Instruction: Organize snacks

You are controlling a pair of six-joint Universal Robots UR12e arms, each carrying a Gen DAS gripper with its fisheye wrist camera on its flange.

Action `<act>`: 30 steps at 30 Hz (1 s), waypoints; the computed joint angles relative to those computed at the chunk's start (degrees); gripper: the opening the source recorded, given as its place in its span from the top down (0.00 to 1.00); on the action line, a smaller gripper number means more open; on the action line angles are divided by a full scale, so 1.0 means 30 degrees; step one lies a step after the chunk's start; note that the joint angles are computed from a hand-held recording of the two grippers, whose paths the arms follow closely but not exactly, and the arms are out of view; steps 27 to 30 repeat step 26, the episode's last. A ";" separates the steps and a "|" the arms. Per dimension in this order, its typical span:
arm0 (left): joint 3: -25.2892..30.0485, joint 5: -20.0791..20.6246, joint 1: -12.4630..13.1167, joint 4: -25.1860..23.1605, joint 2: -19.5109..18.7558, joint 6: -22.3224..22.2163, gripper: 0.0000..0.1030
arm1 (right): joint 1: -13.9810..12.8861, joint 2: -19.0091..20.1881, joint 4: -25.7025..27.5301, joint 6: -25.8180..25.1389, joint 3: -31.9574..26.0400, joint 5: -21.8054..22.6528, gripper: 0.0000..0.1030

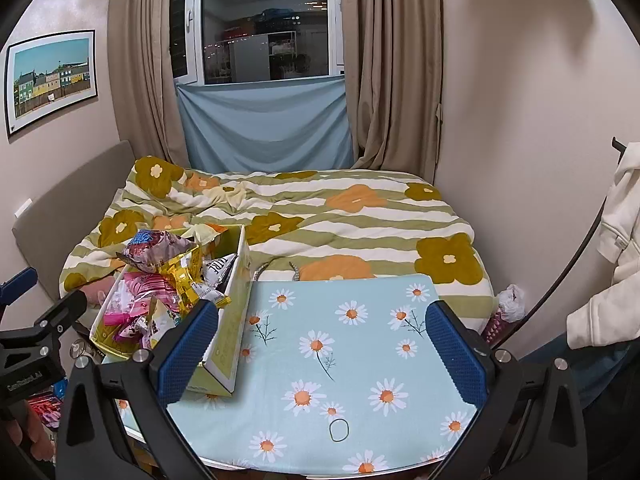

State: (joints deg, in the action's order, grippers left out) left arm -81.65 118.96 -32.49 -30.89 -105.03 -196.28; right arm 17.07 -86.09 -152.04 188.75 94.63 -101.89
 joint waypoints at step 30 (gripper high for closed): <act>0.0065 0.0714 -0.0343 0.0156 -0.0123 0.0016 0.00 | 0.0208 -0.0213 -0.0123 0.0538 0.0320 -0.0232 0.00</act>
